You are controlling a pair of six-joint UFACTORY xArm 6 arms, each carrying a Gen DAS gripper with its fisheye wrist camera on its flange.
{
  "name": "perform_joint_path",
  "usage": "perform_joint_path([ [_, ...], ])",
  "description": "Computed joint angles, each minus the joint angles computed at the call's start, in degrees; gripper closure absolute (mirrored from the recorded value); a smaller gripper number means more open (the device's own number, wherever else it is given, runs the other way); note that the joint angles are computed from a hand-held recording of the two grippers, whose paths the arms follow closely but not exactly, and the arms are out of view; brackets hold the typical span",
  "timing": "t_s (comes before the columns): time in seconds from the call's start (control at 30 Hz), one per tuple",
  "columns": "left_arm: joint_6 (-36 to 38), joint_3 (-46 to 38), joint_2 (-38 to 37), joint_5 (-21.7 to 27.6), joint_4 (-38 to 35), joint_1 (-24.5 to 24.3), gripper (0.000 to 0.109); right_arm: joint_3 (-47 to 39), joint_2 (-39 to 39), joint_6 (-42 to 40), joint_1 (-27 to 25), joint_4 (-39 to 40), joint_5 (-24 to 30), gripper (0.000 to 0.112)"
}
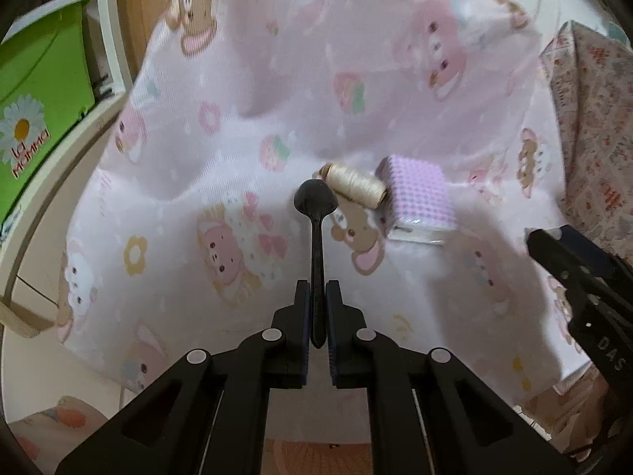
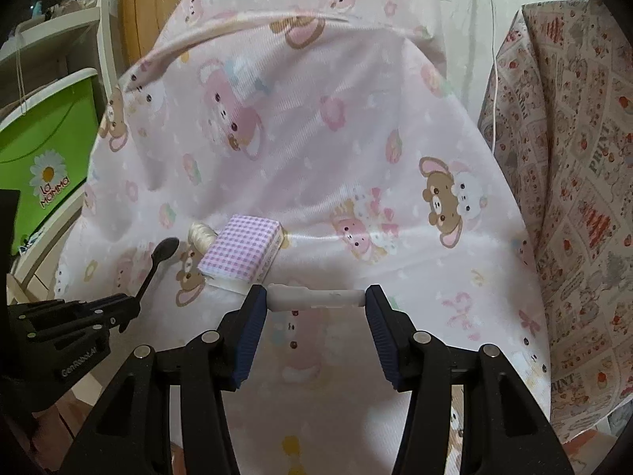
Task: Collect trash
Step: 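Close the left tool on the black spoon handle while the right tool holds the tube, then carry the spoon and tube with both tools over the pink basket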
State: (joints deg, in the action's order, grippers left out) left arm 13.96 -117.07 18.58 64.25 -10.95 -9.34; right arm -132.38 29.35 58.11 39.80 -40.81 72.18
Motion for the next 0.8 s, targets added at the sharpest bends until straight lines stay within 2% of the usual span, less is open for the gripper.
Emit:
perform_joint_path([
  [0.1, 1.56, 2.23, -2.35, -1.49, -0.68, 0.16, 0.102, 1.29, -1.15, 0.08, 0.53, -0.44, -0.64, 0.059],
  [0.3, 3.23, 3.24, -4.26, -1.32, -2.78, 0.77, 0.102, 1.72, -1.97, -0.35, 1.77, -1.62, -1.22, 0.059],
  [0.8, 6.81, 3.16, -10.39, 4.57, -5.01, 2.40, 0.102, 6.84, -8.83, -0.85, 6.61, -3.50, -3.18, 0.058],
])
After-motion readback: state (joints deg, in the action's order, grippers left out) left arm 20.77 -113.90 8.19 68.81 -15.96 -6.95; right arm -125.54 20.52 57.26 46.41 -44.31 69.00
